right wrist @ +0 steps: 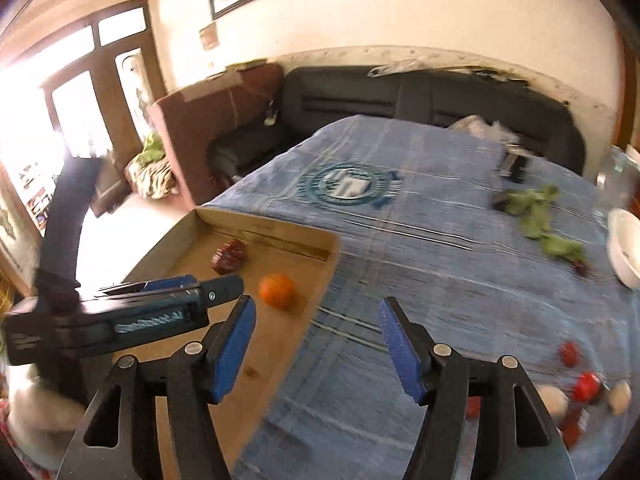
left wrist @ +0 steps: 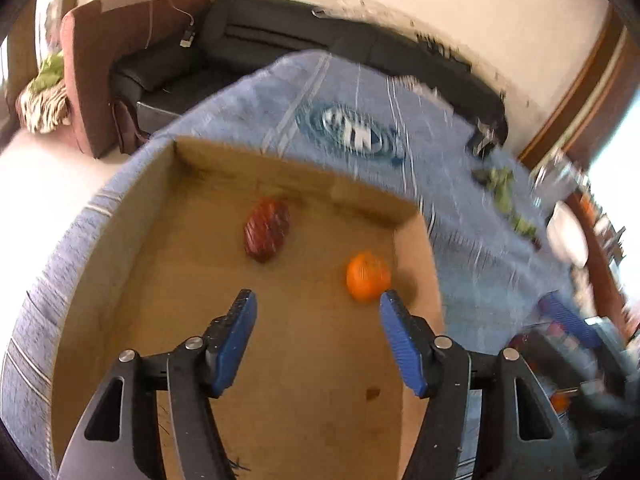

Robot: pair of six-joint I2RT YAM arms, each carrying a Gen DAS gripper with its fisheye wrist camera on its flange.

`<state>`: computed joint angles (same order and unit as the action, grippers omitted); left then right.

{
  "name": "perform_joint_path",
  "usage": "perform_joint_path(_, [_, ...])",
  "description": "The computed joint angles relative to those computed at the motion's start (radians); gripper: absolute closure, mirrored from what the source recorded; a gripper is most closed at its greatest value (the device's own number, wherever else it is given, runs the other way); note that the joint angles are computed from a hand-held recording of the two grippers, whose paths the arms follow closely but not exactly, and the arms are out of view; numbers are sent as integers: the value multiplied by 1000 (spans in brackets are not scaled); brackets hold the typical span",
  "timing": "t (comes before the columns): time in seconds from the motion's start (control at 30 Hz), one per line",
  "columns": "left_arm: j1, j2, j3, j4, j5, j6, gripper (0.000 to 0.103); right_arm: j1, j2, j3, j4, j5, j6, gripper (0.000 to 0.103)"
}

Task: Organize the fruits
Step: 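Carry both fruits to the cardboard box and open both tools to release, then move both tools back over the fruits and grasp a mandarin with the right tool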

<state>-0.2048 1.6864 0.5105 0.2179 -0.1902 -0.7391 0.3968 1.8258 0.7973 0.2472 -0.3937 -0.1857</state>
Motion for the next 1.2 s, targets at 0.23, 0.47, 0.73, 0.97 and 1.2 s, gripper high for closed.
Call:
perform_joint_path(0.23, [-82,40,67,-154,-48,15,39,-335,-126,-98,-74,-180,-101,30])
perform_joint_path(0.47, [-121,35,73,-223,-87,45,39,-625,-99,-47,-182,-285,-210,28])
perform_joint_path(0.73, [-138,-11,41,-216,-127,24,39,-767,8,28,-234,-309,-294,28])
perform_joint_path(0.97, [-327,-255,40,-305,-349,-17,39,-767,114,86,-266,-290,-327,28])
perform_joint_path(1.2, [-456,-10,245,-197,-233,11,37,-689,179,79,-275,-245,-358,28])
